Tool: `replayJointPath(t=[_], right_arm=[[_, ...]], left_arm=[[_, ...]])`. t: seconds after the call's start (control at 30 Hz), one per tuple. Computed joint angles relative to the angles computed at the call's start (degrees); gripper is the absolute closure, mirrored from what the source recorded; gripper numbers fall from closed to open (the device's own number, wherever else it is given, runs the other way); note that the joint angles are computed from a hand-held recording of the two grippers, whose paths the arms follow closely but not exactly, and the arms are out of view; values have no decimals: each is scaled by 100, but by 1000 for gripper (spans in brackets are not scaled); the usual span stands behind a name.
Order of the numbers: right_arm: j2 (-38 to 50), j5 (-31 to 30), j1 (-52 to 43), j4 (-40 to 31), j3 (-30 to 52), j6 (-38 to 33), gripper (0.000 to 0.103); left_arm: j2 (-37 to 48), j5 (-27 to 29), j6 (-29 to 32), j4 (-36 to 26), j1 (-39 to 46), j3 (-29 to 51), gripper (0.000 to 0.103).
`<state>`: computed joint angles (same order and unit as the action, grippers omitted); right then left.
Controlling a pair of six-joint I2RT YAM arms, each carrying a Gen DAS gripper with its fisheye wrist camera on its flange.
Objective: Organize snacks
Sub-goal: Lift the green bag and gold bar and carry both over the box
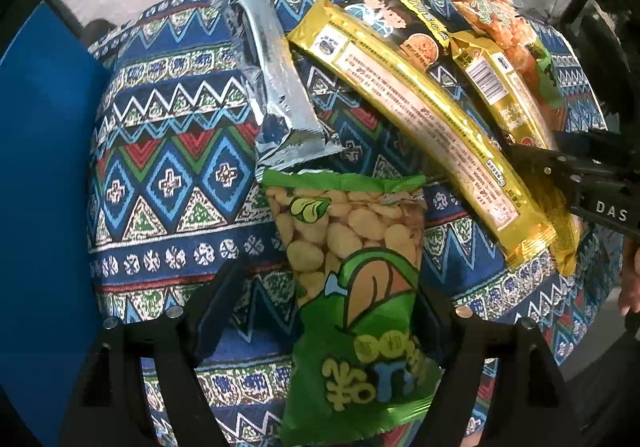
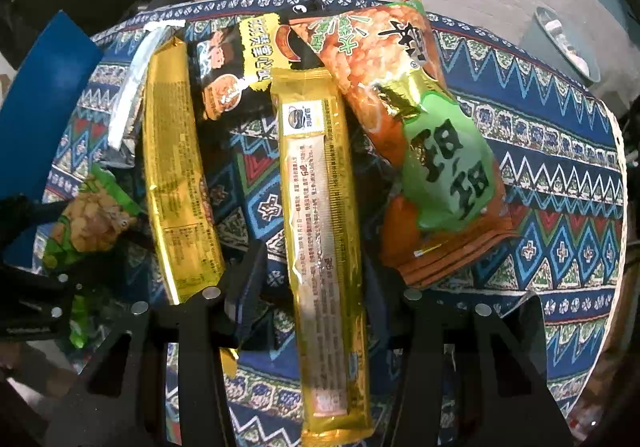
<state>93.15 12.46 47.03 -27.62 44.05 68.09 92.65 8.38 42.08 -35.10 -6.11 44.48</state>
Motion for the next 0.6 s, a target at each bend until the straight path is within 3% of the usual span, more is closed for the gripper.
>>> replayJointPath(t=[0.17,0.2,0.27,0.6], right_arm=[[397,72,64,42,112,-30,66],[468,88,91,-65,206,-56,70],[485,122,166,-82,255,-29,71],[-29,186,858,-911,519,465,71]], left_arm=[[-53,34,78,175,-106,-159,26],[-123,42,110,198,-116,-222,31],[-340,12,250,194,-103,-364,55],[-757,195,463,-210,46,-386,61]])
